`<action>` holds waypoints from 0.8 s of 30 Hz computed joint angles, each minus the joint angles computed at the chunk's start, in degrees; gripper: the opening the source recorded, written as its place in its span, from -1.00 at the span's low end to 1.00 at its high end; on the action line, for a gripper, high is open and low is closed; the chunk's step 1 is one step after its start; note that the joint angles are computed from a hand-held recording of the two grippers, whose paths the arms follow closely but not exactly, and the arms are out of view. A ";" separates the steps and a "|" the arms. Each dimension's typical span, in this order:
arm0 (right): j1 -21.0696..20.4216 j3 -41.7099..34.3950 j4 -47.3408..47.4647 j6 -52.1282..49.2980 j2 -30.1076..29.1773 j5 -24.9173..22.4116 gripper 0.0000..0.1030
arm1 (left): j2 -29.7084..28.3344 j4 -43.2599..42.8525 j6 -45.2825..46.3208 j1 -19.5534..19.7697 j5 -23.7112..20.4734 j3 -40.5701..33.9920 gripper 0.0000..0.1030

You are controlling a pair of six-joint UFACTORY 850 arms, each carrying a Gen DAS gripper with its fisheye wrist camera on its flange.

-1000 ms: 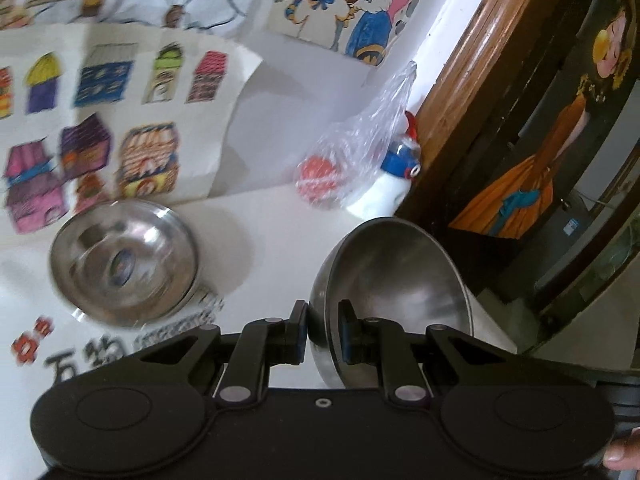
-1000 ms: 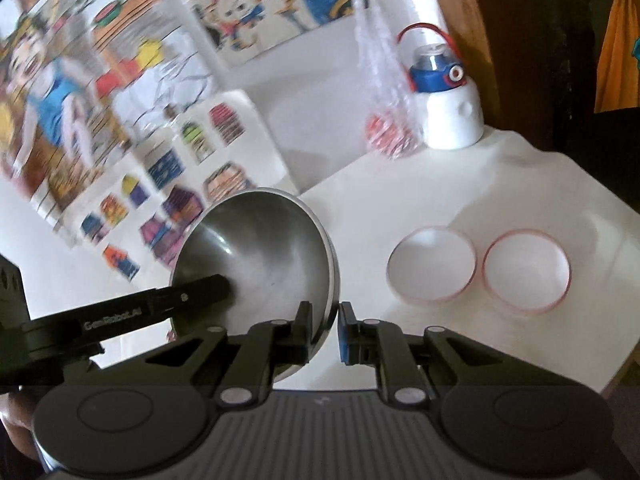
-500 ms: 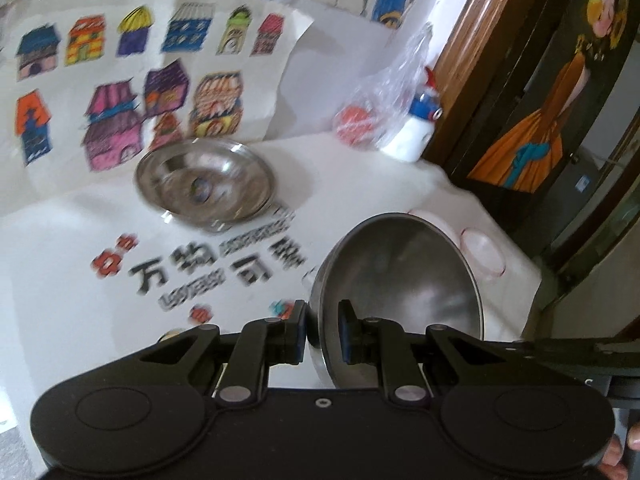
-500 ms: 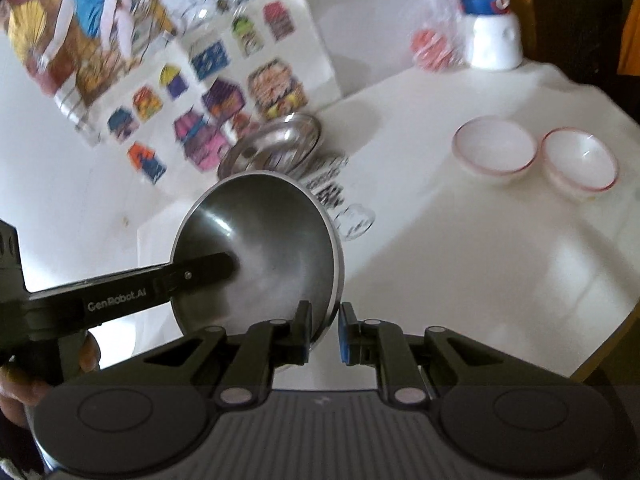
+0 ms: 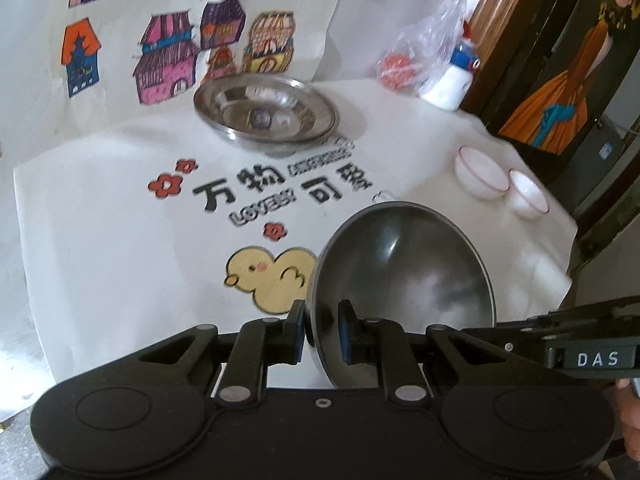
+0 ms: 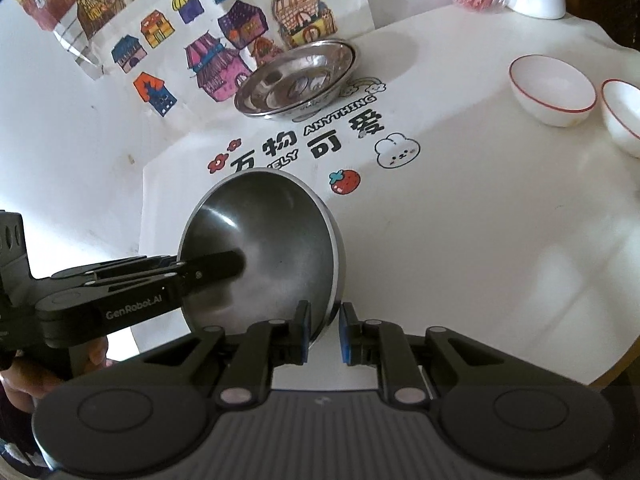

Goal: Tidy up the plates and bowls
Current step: 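Lift the steel bowl with both grippers and carry it toward the stacked plates, then lower the steel bowl onto the cloth and open both grippers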

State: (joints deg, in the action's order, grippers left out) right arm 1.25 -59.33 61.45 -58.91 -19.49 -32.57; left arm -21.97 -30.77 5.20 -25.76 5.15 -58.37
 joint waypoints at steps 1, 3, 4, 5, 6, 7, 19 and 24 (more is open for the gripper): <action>0.13 -0.20 -0.10 0.20 -0.28 -0.05 -0.68 | -0.19 0.06 -0.02 0.13 -0.15 -0.03 -0.67; 0.32 -0.65 -0.24 0.39 -0.83 -0.20 -0.67 | -0.56 1.34 -1.35 0.45 -0.26 -0.12 -0.67; 0.34 -0.90 -0.19 0.47 -1.03 -0.47 -0.67 | -0.75 1.65 -1.69 0.61 -0.33 -0.19 -0.67; 0.29 -1.11 -0.16 0.49 -1.21 -0.66 -0.67 | -0.82 1.58 -1.80 0.67 -0.37 -0.21 -0.67; 0.18 -1.25 -0.26 0.44 -1.28 -0.82 -0.67 | -0.94 1.91 -2.17 0.79 -0.48 -0.29 -0.67; 0.19 -1.39 -0.31 0.44 -1.32 -0.88 -0.67 | -0.99 2.00 -2.13 0.85 -0.30 -0.30 -0.67; 0.55 -0.20 5.39 -6.57 -0.62 2.47 -0.66 | -1.33 8.92 -8.55 1.36 -0.23 -0.34 -0.63; 0.41 0.15 7.46 -9.39 -0.57 2.84 -0.66 | -0.66 -6.08 7.29 0.92 1.30 -0.06 -0.55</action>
